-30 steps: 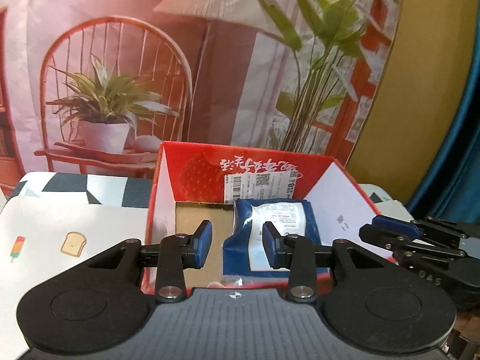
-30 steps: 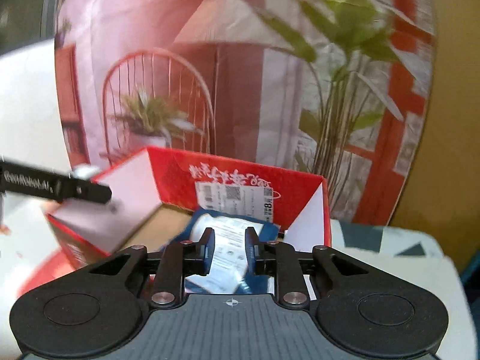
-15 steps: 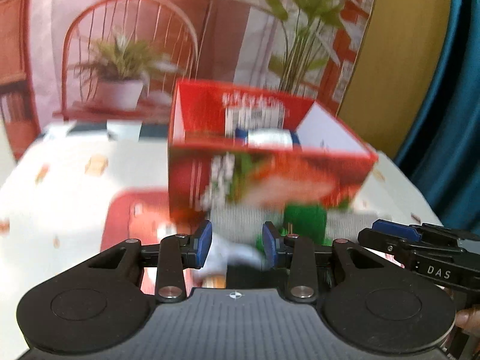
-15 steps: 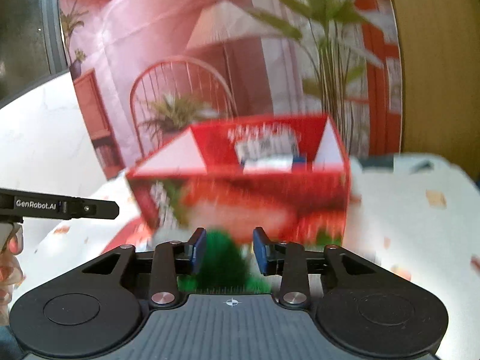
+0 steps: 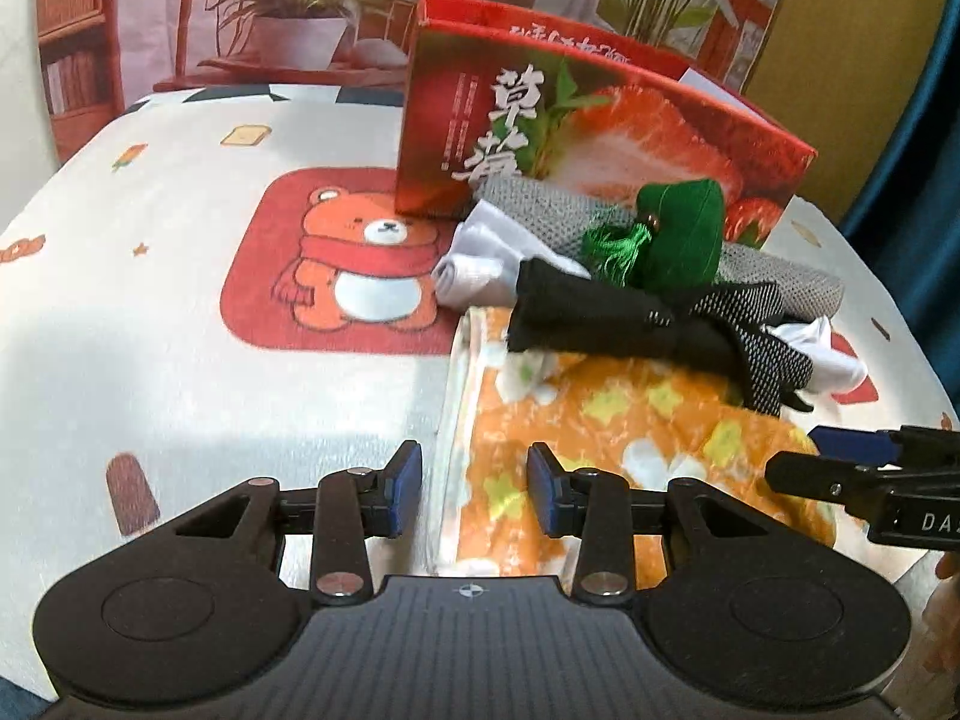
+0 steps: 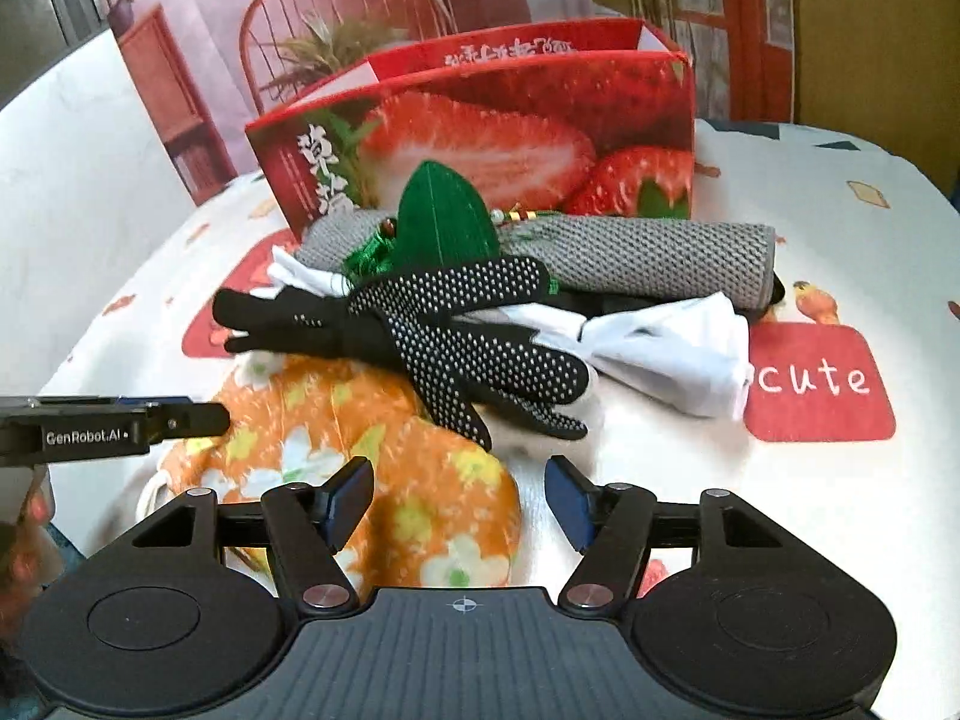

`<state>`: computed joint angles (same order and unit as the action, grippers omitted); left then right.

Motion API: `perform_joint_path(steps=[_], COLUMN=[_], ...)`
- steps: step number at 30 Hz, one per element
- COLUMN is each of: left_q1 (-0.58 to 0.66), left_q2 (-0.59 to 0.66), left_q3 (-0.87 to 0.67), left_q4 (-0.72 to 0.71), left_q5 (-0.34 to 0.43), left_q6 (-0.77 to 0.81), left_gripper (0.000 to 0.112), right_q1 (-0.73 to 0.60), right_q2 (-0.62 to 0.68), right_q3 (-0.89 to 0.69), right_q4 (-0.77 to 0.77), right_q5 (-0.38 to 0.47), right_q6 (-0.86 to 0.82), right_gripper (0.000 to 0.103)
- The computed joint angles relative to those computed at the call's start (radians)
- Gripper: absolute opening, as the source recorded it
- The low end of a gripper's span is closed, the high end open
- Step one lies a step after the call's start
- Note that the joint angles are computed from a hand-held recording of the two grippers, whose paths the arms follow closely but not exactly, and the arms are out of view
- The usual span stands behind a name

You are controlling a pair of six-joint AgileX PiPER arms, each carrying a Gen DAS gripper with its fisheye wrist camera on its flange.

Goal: Organize soft objects

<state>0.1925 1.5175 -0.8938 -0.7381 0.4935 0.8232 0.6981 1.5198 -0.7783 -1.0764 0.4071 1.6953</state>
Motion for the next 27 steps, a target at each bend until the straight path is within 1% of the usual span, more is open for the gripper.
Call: perform_joint_path(steps=[1, 4, 6, 9, 13, 18, 27], left_q1=[0.002, -0.006, -0.003, -0.008, 0.002, 0.008, 0.019], left_q2=[0.001, -0.005, -0.007, -0.012, -0.029, -0.033, -0.030], left_q3=[0.004, 0.023, 0.026, 0.037, 0.052, 0.056, 0.060], left_q4=[-0.007, -0.019, -0.045, -0.084, -0.142, -0.216, -0.285], left_q5=[-0.005, -0.024, -0.027, -0.045, -0.051, -0.056, -0.048], left_q6=[0.011, 0.017, 0.039, 0.059, 0.090, 0.133, 0.189], left_gripper=[0.044, 0.044, 0.044, 0.044, 0.044, 0.044, 0.044], right_q1=[0.007, 0.013, 0.004, 0.001, 0.011, 0.015, 0.018], right_q2=[0.002, 0.005, 0.009, 0.010, 0.014, 0.038, 0.042], right_q3=[0.000, 0.003, 0.005, 0.013, 0.021, 0.014, 0.032], right_q4=[0.002, -0.009, -0.021, -0.074, -0.163, -0.253, -0.377], right_q5=[0.006, 0.020, 0.012, 0.009, 0.034, 0.058, 0.062], right_q6=[-0.001, 0.014, 0.027, 0.076, 0.136, 0.162, 0.222], right_gripper=[0.060, 0.060, 0.060, 0.060, 0.060, 0.060, 0.060])
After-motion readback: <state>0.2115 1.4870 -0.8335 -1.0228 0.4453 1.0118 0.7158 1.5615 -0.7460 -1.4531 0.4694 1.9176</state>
